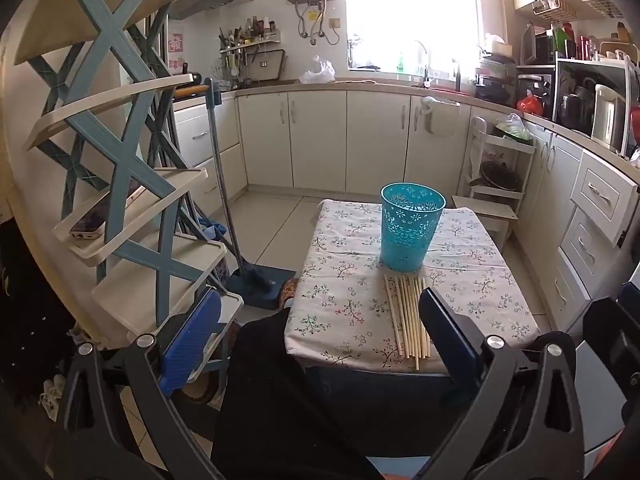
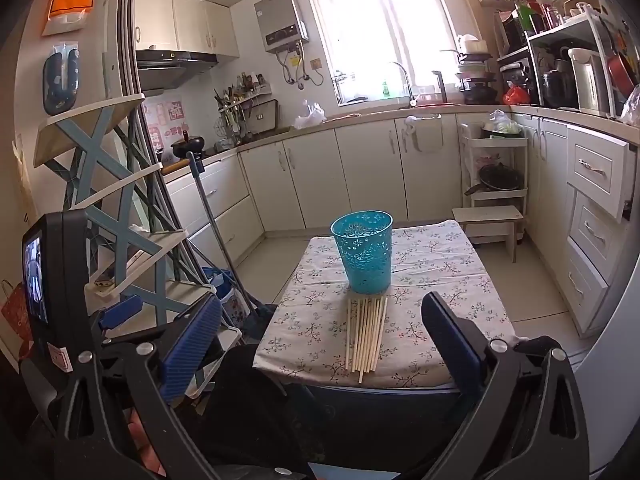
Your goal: Organize utensils
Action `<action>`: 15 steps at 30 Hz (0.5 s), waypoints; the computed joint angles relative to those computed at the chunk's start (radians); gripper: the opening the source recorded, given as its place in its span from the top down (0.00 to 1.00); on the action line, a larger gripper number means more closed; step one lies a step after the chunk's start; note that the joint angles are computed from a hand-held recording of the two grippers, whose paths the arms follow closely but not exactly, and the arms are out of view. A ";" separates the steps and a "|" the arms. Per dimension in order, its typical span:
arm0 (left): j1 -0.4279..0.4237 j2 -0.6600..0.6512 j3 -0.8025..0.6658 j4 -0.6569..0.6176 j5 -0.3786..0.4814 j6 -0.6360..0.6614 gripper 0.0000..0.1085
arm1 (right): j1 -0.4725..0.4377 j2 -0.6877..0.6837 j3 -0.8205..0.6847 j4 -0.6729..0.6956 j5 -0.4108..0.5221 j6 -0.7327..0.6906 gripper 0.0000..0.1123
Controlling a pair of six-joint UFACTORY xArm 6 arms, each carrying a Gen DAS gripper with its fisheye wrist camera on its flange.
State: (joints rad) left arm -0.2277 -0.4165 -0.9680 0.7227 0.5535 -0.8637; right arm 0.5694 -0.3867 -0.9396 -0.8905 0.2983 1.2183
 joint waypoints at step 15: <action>-0.019 0.023 -0.005 0.043 -0.002 -0.050 0.12 | 0.005 -0.014 0.007 -0.006 0.005 0.005 0.15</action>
